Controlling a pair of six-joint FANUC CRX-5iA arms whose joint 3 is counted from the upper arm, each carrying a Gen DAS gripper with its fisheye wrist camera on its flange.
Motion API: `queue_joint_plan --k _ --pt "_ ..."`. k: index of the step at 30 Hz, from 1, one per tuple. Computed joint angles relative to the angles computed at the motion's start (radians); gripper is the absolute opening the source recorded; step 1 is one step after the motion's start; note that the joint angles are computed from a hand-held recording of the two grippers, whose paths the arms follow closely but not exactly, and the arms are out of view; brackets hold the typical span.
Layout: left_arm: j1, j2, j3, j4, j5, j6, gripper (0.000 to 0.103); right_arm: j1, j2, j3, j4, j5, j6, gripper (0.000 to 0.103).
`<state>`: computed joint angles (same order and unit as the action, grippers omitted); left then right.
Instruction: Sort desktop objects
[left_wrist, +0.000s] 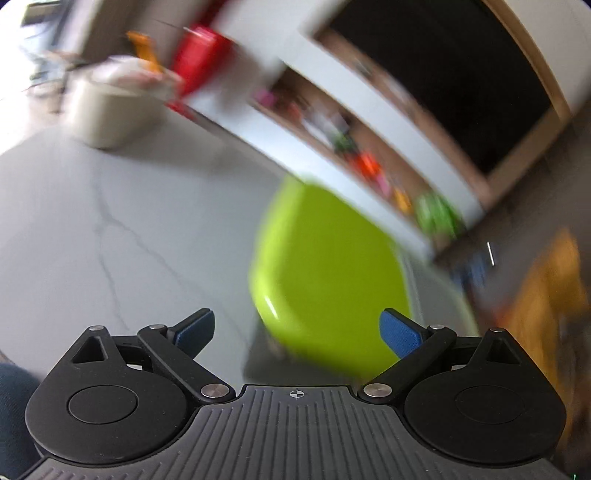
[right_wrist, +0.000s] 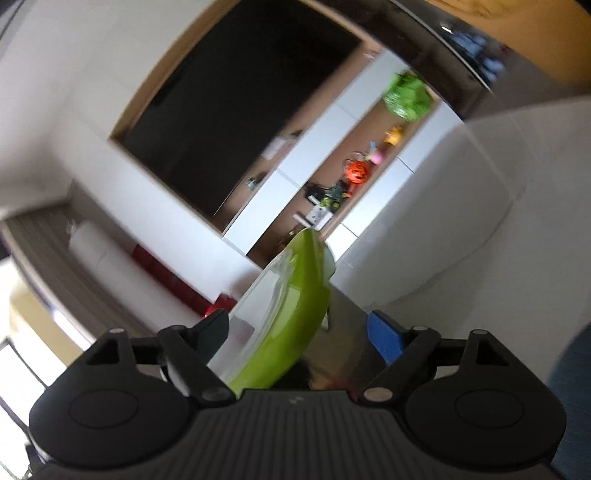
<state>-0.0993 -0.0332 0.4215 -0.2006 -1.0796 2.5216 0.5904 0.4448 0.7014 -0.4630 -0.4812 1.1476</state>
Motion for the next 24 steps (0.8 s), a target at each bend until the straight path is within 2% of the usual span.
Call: queue_joint_plan --k 2,3,6,7,9,13,15,18,20,23,24 --pt "0.019 0.043 0.023 0.134 -0.037 -0.162 0.099 0.02 -0.01 0.001 0.052 -0.056 0.04 0.084" --pt "0.008 0.068 0.049 0.135 -0.061 -0.18 0.099 0.035 0.003 0.028 0.091 -0.101 0.044 0.084" --pt "-0.063 0.2 0.226 0.02 -0.254 -0.124 0.099 0.093 0.052 0.098 0.227 -0.21 0.022 0.084" --pt "-0.08 0.233 0.266 -0.004 -0.296 -0.118 0.099 0.109 0.071 0.127 0.261 -0.245 0.025 0.084" --pt "-0.097 0.279 0.308 -0.014 -0.34 -0.123 0.099 0.146 0.105 0.169 0.35 -0.291 0.021 0.084" --pt "-0.094 0.327 0.34 -0.015 -0.362 -0.109 0.099 0.189 0.19 0.262 0.515 -0.332 -0.035 0.084" --pt "-0.102 0.348 0.372 -0.059 -0.396 -0.079 0.099 0.181 0.236 0.342 0.495 -0.385 -0.056 0.084" --pt "-0.102 0.346 0.375 -0.11 -0.394 -0.019 0.099 0.161 0.314 0.473 0.464 -0.454 -0.121 0.084" --pt "-0.082 0.342 0.364 -0.083 -0.373 -0.02 0.099 0.139 0.373 0.586 0.408 -0.518 -0.129 0.087" --pt "-0.079 0.362 0.397 -0.103 -0.381 -0.028 0.1 0.125 0.407 0.639 0.362 -0.516 -0.12 0.087" --pt "-0.08 0.38 0.425 -0.113 -0.396 -0.036 0.099 0.126 0.439 0.693 0.367 -0.533 -0.119 0.087"
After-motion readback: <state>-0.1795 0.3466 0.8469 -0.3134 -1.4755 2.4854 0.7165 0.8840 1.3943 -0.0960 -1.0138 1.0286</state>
